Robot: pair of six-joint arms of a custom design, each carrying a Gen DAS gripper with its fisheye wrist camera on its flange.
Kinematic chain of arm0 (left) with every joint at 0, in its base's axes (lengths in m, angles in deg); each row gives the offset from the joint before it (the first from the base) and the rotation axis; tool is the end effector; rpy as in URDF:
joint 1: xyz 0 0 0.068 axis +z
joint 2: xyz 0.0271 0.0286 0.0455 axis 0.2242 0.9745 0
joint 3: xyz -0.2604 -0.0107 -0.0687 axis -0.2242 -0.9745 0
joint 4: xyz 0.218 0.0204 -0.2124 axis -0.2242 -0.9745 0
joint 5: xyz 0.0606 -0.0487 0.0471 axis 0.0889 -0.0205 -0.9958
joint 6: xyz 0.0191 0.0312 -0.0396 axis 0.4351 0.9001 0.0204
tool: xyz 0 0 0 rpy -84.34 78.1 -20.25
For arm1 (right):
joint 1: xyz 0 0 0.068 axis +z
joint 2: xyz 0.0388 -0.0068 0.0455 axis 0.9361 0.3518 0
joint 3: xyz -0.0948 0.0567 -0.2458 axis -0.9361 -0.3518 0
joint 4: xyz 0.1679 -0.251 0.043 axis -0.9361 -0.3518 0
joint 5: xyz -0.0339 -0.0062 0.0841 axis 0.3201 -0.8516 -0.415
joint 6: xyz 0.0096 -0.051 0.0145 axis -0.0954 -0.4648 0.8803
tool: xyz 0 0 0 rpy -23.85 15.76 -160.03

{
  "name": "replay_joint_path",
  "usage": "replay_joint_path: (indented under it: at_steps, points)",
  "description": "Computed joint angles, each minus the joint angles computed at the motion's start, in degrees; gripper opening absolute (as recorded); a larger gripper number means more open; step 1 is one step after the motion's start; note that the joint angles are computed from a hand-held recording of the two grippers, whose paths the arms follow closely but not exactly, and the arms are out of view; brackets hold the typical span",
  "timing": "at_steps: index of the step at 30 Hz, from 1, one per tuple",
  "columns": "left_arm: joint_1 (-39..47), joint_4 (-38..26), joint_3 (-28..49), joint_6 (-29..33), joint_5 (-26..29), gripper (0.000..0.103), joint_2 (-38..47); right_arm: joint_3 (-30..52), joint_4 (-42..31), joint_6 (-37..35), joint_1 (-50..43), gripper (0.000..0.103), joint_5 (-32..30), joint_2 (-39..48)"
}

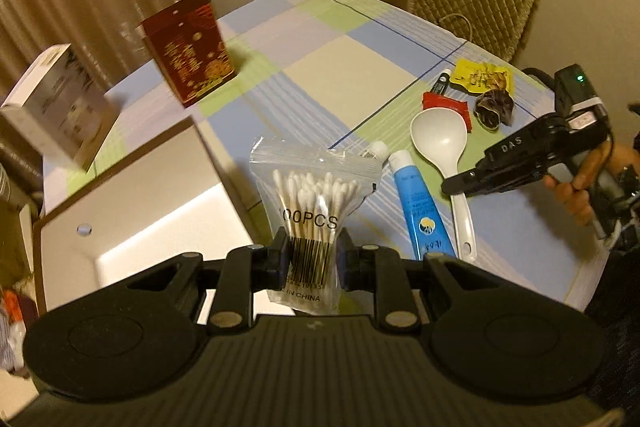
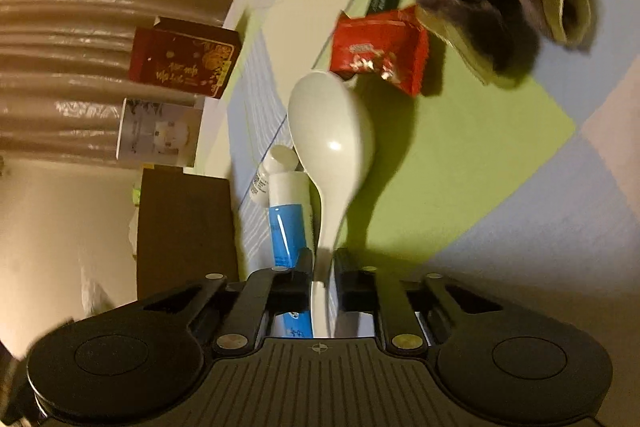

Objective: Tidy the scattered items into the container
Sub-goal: 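Grasp the white spoon by its handle with the right gripper while the left gripper lifts the swab bag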

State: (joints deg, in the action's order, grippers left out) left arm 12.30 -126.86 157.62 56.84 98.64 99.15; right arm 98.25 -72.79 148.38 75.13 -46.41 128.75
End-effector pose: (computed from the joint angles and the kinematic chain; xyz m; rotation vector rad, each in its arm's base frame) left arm 0.3301 -0.0168 0.3432 1.2011 2.2614 -0.1863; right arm 0.2368 0.0427 0.1587 0.8850 2.2638 1.2378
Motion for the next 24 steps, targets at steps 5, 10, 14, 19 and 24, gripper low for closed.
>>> replay_joint_path:
  at_steps: [5,10,14,19,24]
  points:
    - [3.3,-1.1,-1.4,-0.2,0.7,0.019,-2.1,-0.6,-1.5,-1.1,0.2,0.007,0.6,-5.0]
    - [7.5,-2.2,-1.7,1.0,3.0,0.019,-3.5,0.0,-1.8,2.4,1.7,0.007,1.7,-9.5]
    - [10.3,-2.1,-1.9,1.9,3.6,0.019,-4.0,1.5,-2.9,3.9,4.0,0.007,3.6,-11.8]
    - [13.3,-1.9,-1.7,3.2,4.2,0.019,-3.9,4.2,-3.4,4.8,8.4,0.007,6.5,-12.1]
    - [16.5,-2.0,-1.4,5.3,5.7,0.019,-3.8,6.2,-0.9,6.3,12.5,0.007,8.7,-10.8]
